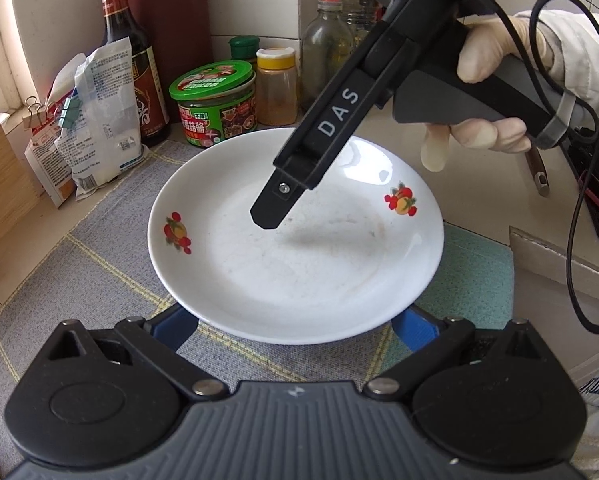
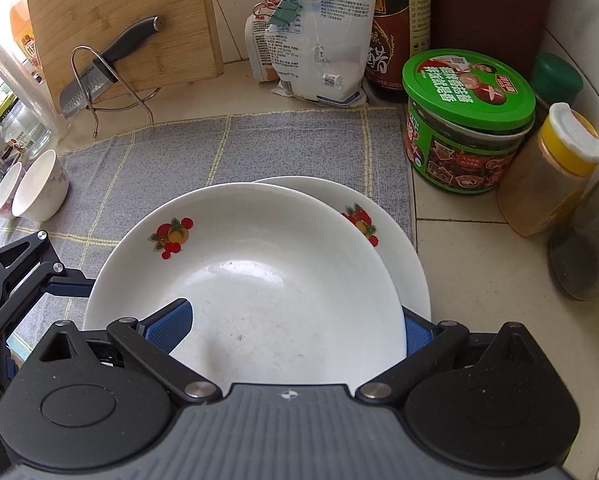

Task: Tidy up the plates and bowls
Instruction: 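Lower the held plate onto the plate stack with the right tool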

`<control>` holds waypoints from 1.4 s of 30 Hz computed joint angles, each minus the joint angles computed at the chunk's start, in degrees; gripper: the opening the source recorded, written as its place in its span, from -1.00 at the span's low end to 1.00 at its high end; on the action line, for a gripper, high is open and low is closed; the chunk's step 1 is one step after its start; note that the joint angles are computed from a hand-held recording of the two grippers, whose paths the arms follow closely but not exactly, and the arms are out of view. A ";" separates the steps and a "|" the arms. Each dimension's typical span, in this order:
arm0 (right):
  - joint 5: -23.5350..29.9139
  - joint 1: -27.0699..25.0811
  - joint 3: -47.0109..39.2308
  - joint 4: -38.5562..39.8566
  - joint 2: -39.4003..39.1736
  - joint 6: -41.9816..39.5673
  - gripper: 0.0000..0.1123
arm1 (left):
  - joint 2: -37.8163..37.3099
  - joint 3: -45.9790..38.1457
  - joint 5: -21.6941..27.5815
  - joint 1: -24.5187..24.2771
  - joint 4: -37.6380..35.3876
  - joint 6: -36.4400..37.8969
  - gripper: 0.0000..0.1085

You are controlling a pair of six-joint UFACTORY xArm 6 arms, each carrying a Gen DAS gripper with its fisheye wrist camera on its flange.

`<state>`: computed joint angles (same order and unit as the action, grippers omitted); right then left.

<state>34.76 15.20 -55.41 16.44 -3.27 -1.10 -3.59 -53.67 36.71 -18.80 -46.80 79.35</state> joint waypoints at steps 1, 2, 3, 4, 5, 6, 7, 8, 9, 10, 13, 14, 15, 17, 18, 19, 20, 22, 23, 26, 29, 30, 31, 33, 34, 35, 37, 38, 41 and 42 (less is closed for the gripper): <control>0.06 -0.03 0.19 -0.29 -0.24 0.23 0.83 | 0.11 -0.17 0.40 0.08 0.04 0.12 0.87; 0.02 -0.06 0.35 -0.25 -0.40 0.27 0.83 | 0.30 -0.35 0.60 0.14 0.04 0.12 0.87; 0.18 -0.13 0.37 0.00 -0.47 0.28 0.83 | 0.48 -0.46 0.63 0.12 0.31 -0.13 0.87; 0.55 -0.19 0.16 0.05 -0.36 0.31 0.83 | 0.57 -0.49 0.56 0.06 0.66 -0.46 0.87; 0.97 -0.12 -0.19 -0.49 -0.14 0.73 0.83 | 0.57 -0.45 0.50 0.02 0.94 -0.76 0.87; 1.12 0.02 -0.42 -1.16 0.01 1.11 0.83 | 0.55 -0.45 0.53 0.00 1.19 -1.20 0.87; 1.32 0.10 -0.64 -1.57 0.14 1.20 0.83 | 0.64 -0.65 0.78 0.06 1.48 -1.76 0.87; 1.98 0.14 -1.22 -1.98 0.49 1.35 0.83 | 0.74 -0.86 1.19 0.19 1.65 -2.26 0.87; 2.72 0.08 -1.83 -2.14 0.84 1.38 0.83 | 0.90 -1.14 1.71 0.34 1.71 -2.66 0.87; 3.38 -0.06 -2.34 -2.11 1.14 1.12 0.83 | 1.08 -1.44 2.26 0.51 1.86 -3.15 0.87; 5.59 -0.07 -4.20 -3.58 2.27 2.02 0.83 | 1.64 -2.22 3.46 0.68 2.72 -4.78 0.87; 6.40 -0.06 -4.90 -4.22 2.73 2.14 0.83 | 1.80 -2.35 3.65 0.68 2.87 -5.17 0.87; 6.96 -0.04 -5.49 -4.77 3.13 2.50 0.83 | 2.06 -2.63 3.86 0.66 3.24 -5.64 0.87; 7.87 -0.11 -6.34 -5.49 3.65 3.10 0.83 | 2.56 -3.10 4.09 0.55 3.84 -6.34 0.87; 8.62 -0.15 -6.92 -6.03 4.03 3.49 0.83 | 2.90 -3.42 4.30 0.49 4.26 -6.70 0.87; 8.98 -0.15 -7.21 -6.41 4.23 3.79 0.83 | 3.24 -3.79 4.67 0.51 4.53 -7.09 0.87; 9.79 -0.14 -7.78 -7.07 4.59 4.16 0.83 | 3.73 -4.38 5.33 0.58 4.98 -7.70 0.87; 10.48 -0.12 -8.33 -7.50 4.93 4.42 0.83 | 4.33 -4.98 5.31 0.41 6.17 -8.74 0.87; 10.95 -0.05 -8.72 -7.90 5.16 4.69 0.83 | 4.64 -5.26 5.32 0.40 6.65 -8.96 0.87; 12.23 0.10 -9.72 -8.92 5.66 5.45 0.83 | 5.52 -6.54 6.55 0.59 7.90 -10.27 0.87; 12.95 0.08 -10.43 -9.16 6.12 6.18 0.83 | 5.95 -7.14 6.94 0.55 8.83 -11.39 0.87; 13.20 0.09 -10.68 -9.22 6.29 6.30 0.83 | 6.02 -7.23 6.97 0.53 9.01 -11.61 0.87; 13.68 0.09 -11.08 -9.40 6.50 6.50 0.83 | 6.05 -7.28 7.02 0.53 9.14 -11.72 0.87; 14.28 0.20 -11.47 -9.86 6.66 6.95 0.83 | 6.28 -7.65 7.45 0.54 9.81 -12.17 0.87; 14.51 0.27 -11.66 -10.11 6.77 7.04 0.83 | 6.40 -7.81 7.67 0.55 10.17 -12.46 0.87; 14.69 0.29 -11.78 -10.26 6.84 7.15 0.83 | 6.60 -8.07 7.91 0.54 10.63 -12.87 0.87; 15.16 0.31 -12.31 -10.49 7.19 7.59 0.83 | 7.01 -8.62 8.54 0.60 11.43 -13.52 0.87; 15.25 0.30 -12.36 -10.53 7.22 7.77 0.83 | 7.18 -8.80 8.80 0.67 11.60 -13.68 0.87; 15.64 0.25 -12.57 -10.72 7.25 8.21 0.83 | 7.76 -9.43 9.36 0.73 12.29 -14.33 0.87; 15.88 0.25 -12.63 -10.86 7.20 8.43 0.83 | 7.84 -9.59 9.51 0.62 12.94 -14.84 0.87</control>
